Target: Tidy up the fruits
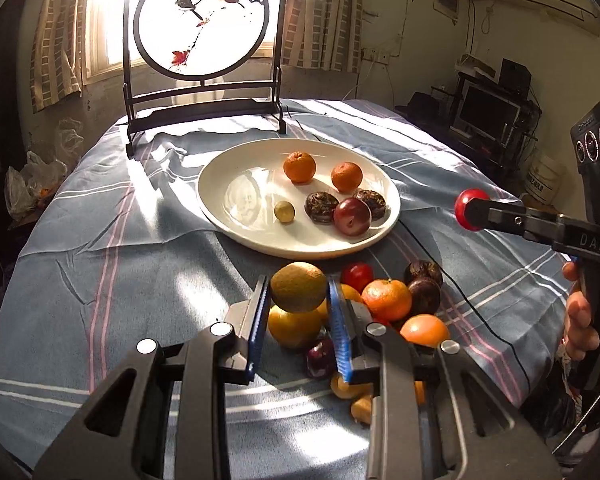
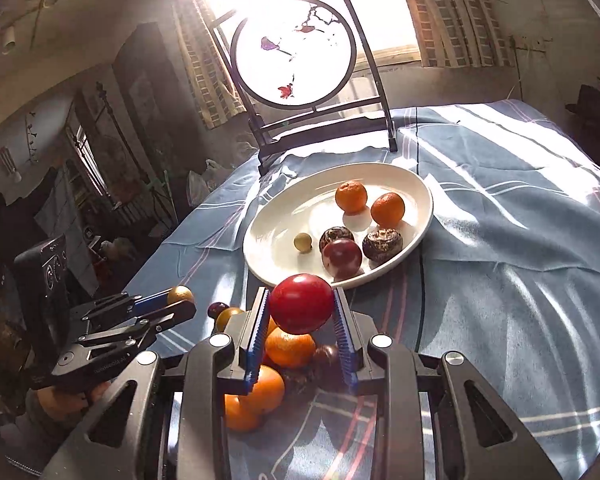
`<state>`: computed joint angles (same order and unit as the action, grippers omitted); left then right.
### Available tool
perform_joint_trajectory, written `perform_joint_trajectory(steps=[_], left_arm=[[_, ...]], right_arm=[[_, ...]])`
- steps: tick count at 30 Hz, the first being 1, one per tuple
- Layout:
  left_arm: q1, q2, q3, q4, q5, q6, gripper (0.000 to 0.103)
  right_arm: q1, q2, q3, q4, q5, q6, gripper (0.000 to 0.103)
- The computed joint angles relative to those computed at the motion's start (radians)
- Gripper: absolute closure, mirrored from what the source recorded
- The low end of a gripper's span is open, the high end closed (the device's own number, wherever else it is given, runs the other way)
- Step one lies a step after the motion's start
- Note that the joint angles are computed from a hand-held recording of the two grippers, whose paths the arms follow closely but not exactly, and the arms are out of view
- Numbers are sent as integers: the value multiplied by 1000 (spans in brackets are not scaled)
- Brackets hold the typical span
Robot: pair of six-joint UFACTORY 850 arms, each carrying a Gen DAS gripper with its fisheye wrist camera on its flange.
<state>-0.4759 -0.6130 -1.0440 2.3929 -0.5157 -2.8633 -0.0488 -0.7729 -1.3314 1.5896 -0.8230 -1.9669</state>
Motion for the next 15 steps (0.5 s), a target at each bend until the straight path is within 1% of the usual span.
perform_joint_trajectory(steps=[3, 5, 8, 9, 10, 11, 12, 14, 15], left_arm=[[27, -57, -105, -63, 38, 108, 75], [48, -101, -180, -76, 86, 142, 75], [72, -172, -288, -183, 150, 260, 75], [77, -191, -313, -227, 162, 307, 68], [80, -204, -331, -284, 165, 361, 58], [82, -207, -333, -309, 155, 373, 54], [82, -200, -321, -292, 145, 344, 50], [79, -166, -267, -184, 124, 226, 49], [69, -146, -238, -169, 102, 209, 49]], right_arm=[[46, -56, -112, -47, 42, 110, 71], [76, -103, -193, -88, 77, 188, 71], [112, -168, -295, -119, 133, 269, 70], [121, -182, -317, -114, 152, 273, 69], [128, -188, -326, -92, 177, 258, 66], [131, -188, -327, -69, 190, 238, 57], [129, -179, -314, -38, 185, 207, 56], [119, -150, -270, 16, 159, 133, 56], [111, -132, -242, 36, 147, 94, 56]])
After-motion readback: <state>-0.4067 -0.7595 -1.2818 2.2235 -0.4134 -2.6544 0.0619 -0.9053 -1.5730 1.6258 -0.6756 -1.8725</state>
